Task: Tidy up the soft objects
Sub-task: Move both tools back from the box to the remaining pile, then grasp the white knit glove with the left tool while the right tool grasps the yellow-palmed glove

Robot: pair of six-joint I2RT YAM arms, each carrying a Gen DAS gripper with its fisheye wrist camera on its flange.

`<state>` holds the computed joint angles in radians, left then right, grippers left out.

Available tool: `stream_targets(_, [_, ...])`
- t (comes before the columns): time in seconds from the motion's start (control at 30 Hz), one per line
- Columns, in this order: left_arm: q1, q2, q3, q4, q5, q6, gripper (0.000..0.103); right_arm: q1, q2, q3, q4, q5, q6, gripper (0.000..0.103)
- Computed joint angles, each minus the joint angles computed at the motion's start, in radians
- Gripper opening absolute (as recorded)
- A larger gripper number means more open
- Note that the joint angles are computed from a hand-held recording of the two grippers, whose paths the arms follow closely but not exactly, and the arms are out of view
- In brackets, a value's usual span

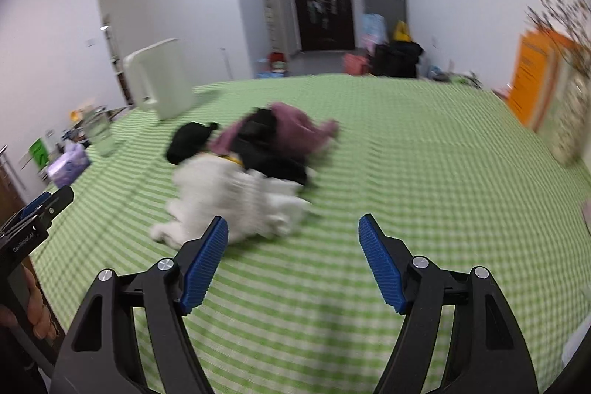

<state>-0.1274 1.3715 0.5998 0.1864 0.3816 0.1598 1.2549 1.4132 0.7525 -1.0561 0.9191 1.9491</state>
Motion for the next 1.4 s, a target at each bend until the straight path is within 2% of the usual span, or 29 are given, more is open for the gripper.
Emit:
stream_targets(0.07, [-0.041, 0.013, -0.003, 0.013, -0.026, -0.002, 0.076, 0.017, -0.024, -0.046, 0.002, -0.019, 0.054, 0.071])
stream_targets(0.17, [-0.059, 0.024, 0.002, 0.004, -0.039, 0.003, 0.076, 0.003, -0.056, -0.085, 0.037, -0.032, 0.029, 0.071])
stream_targets(0.27, [-0.043, 0.031, 0.016, -0.018, -0.044, 0.019, 0.076, -0.037, -0.076, -0.099, 0.112, -0.035, -0.065, 0.071])
stream_targets(0.43, [-0.019, 0.06, 0.058, -0.061, -0.029, 0.026, 0.076, -0.141, -0.077, -0.102, 0.316, -0.05, -0.331, 0.071])
stream_targets(0.47, [-0.029, 0.07, 0.066, -0.068, -0.025, 0.027, 0.078, -0.158, -0.08, -0.106, 0.346, -0.053, -0.367, 0.071])
stream_targets(0.5, [-0.038, 0.08, 0.079, -0.086, -0.007, 0.031, 0.085, -0.166, -0.084, -0.107, 0.356, -0.053, -0.382, 0.071])
stream_targets(0.6, [-0.116, 0.115, 0.109, -0.126, 0.052, 0.052, 0.089, -0.19, -0.113, -0.123, 0.355, -0.048, -0.386, 0.071])
stream_targets(0.67, [-0.203, 0.146, 0.118, -0.098, 0.022, 0.066, 0.092, -0.196, -0.145, -0.148, 0.339, -0.051, -0.362, 0.071])
stream_targets(0.77, [-0.32, 0.255, 0.208, -0.127, -0.078, 0.037, 0.092, -0.188, -0.187, -0.185, 0.303, -0.059, -0.311, 0.071])
stream_targets(0.87, [-0.348, 0.366, 0.312, -0.178, -0.056, -0.037, 0.091, -0.173, -0.242, -0.233, 0.261, -0.072, -0.247, 0.071])
stream_targets(0.9, [-0.353, 0.391, 0.333, -0.181, -0.056, -0.054, 0.085, -0.172, -0.256, -0.244, 0.252, -0.075, -0.235, 0.071])
stream_targets(0.93, [-0.357, 0.41, 0.348, -0.191, -0.063, -0.061, 0.067, -0.173, -0.273, -0.257, 0.245, -0.079, -0.229, 0.071])
stream_targets(0.97, [-0.355, 0.421, 0.358, -0.204, -0.051, -0.058, 0.054, -0.176, -0.286, -0.267, 0.246, -0.083, -0.23, 0.071])
stream_targets(1.0, [-0.347, 0.429, 0.367, -0.224, -0.028, -0.049, 0.033, -0.188, -0.305, -0.279, 0.252, -0.089, -0.244, 0.071])
stream_targets(1.03, [-0.329, 0.429, 0.374, -0.256, 0.011, -0.031, 0.016, -0.197, -0.313, -0.285, 0.263, -0.092, -0.259, 0.071])
stream_targets(1.13, [-0.292, 0.364, 0.319, -0.262, 0.052, 0.008, 0.011, -0.231, -0.323, -0.286, 0.32, -0.103, -0.35, 0.071])
stream_targets(1.27, [-0.146, 0.242, 0.255, -0.313, 0.138, 0.069, 0.01, -0.287, -0.291, -0.271, 0.438, -0.132, -0.504, 0.071])
stream_targets(1.4, [0.014, 0.175, 0.262, -0.357, 0.19, 0.072, 0.01, -0.396, -0.208, -0.246, 0.656, -0.218, -0.746, 0.071])
